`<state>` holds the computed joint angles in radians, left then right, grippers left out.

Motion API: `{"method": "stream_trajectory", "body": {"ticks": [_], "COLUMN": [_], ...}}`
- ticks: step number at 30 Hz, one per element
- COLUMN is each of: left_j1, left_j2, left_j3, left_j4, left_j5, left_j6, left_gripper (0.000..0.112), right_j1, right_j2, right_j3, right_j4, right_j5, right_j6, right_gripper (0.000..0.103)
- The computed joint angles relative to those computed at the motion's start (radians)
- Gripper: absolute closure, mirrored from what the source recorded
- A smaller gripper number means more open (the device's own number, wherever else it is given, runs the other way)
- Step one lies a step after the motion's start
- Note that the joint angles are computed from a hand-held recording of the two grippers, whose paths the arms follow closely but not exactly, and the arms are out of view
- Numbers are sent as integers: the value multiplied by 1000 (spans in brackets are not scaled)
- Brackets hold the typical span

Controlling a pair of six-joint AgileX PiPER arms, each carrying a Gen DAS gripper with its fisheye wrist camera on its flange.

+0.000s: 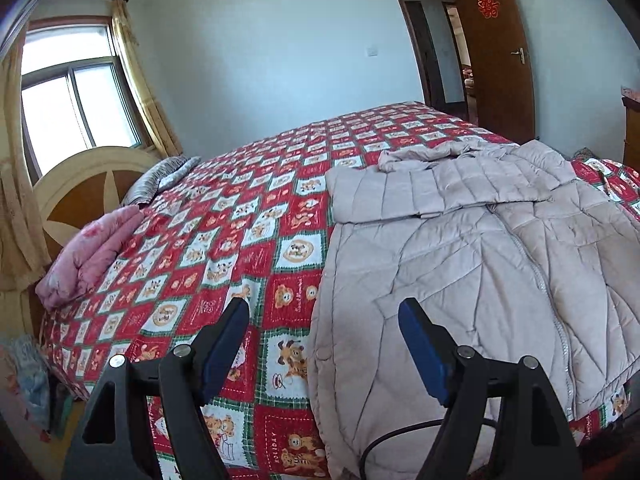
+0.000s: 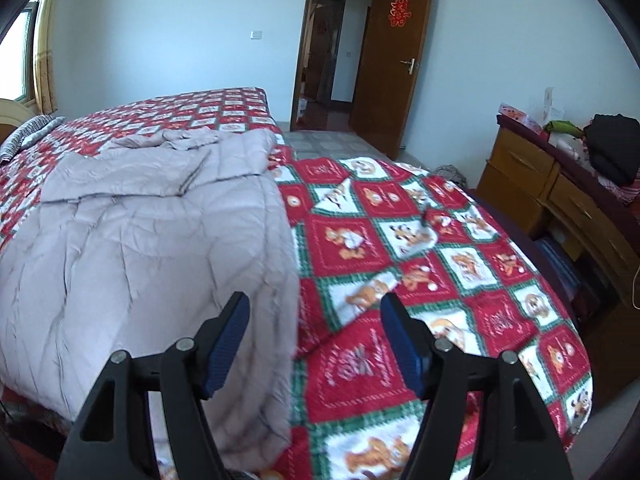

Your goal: Fold large clothes

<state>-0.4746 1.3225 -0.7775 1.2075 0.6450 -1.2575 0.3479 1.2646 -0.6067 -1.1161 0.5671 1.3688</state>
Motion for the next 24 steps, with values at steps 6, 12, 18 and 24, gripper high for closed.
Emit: {"method": "stream_trajectory", "body": {"ticks": [6, 12, 18, 24], "left_j1": [-28, -55, -60, -45], "left_j2": [5, 32, 51, 62], "left_j3": [-25, -39, -45, -36], "left_j4": [-47, -62, -73, -67], "left_j5": [45, 95, 107, 83], "left_j6": [23, 27, 38, 27], "left_gripper": [34, 34, 34, 34], "right_j1": [-26, -67, -66, -73], "right_j2": [-21, 27, 45, 4], "right_j3": [44, 57, 67, 95], "right_j4": [56, 169, 192, 68], "right_j5": [-45, -134, -162, -126], "right_j6": [-66, -175, -199, -53], "right_gripper": [33, 31, 31, 23]}}
